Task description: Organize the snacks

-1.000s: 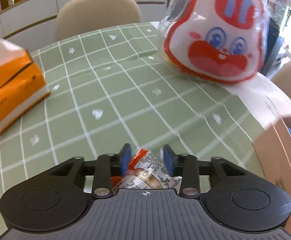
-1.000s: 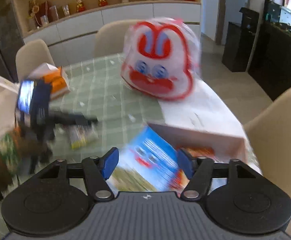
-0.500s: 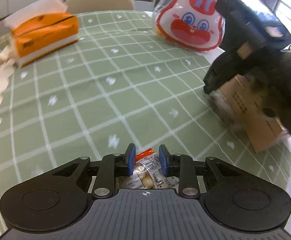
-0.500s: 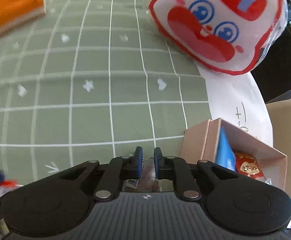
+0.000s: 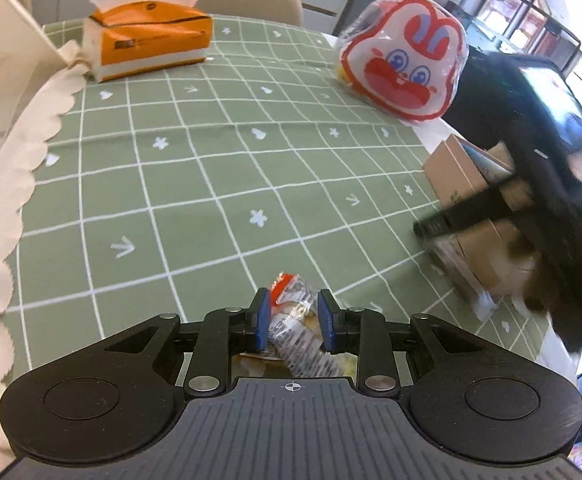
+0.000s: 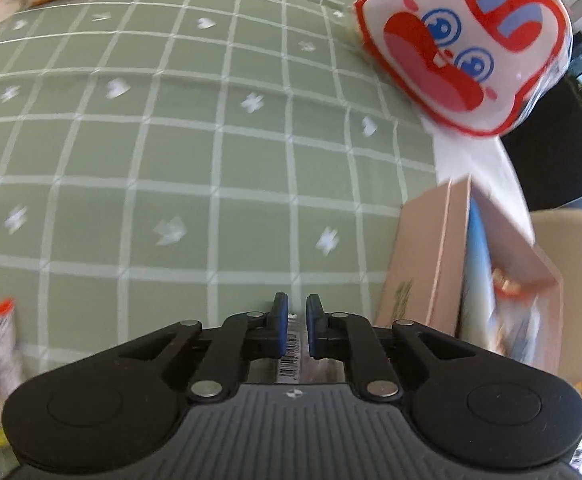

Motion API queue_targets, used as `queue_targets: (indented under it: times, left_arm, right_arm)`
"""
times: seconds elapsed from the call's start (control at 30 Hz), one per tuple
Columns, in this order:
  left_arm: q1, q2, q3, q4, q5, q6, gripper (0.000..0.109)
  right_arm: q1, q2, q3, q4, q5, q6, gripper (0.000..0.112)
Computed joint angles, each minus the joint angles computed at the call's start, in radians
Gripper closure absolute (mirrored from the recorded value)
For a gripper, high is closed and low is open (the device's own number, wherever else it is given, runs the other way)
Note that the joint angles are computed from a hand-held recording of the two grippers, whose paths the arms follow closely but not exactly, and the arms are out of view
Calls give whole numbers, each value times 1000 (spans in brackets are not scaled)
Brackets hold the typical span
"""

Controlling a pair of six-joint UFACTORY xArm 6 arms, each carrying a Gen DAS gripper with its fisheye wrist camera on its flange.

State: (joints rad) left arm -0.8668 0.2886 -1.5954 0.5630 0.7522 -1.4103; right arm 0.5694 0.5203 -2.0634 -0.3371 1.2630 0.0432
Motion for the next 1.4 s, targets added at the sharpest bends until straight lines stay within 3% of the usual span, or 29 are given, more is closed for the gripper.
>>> queue_targets:
  times: [0.17,0.23,0.27,0.33,0.37,0.53,0.73,0.97,1.1,1.2,1.4]
  left_arm:
    - [-14,-8,8,11,7,-15,79]
    - [-19,-8,4,12,17,-12,79]
    - [-22,-8,3,13,21,-11,79]
    - [-26,-8,1,13,29,-13,79]
    - [-28,-9,1,15,33,-17,79]
    - [-37,-18,7,25,52,-40,79]
    - [-41,-18,6,27,60,-51,79]
    - [-46,-21,12,29,59,-52,78]
    - [-50,-28,20,39,58,-61,78]
    - [-54,-19,5,39,72,-42,78]
    - [-60,-11,-7,21,66,18,77]
  right_arm:
    - [-18,-222,304,163,-127,3,102]
    - [-29,-336,476,206,-269,2,99]
    - [-34,-386,556,214,-342,5,95]
    - [-50,-462,684,237,-465,26,60]
    - [-60,-488,728,244,-509,46,54]
    - [-104,-576,896,374,-674,69,50]
    - [-80,-613,950,502,-683,-26,51]
    - [-18,-698,1055,470,-735,-102,59]
    - [-29,-737,1107,289,-807,36,59]
    - [-60,-757,1137,101,-858,198,49]
    - [-129,-716,1129,44,-905,267,46]
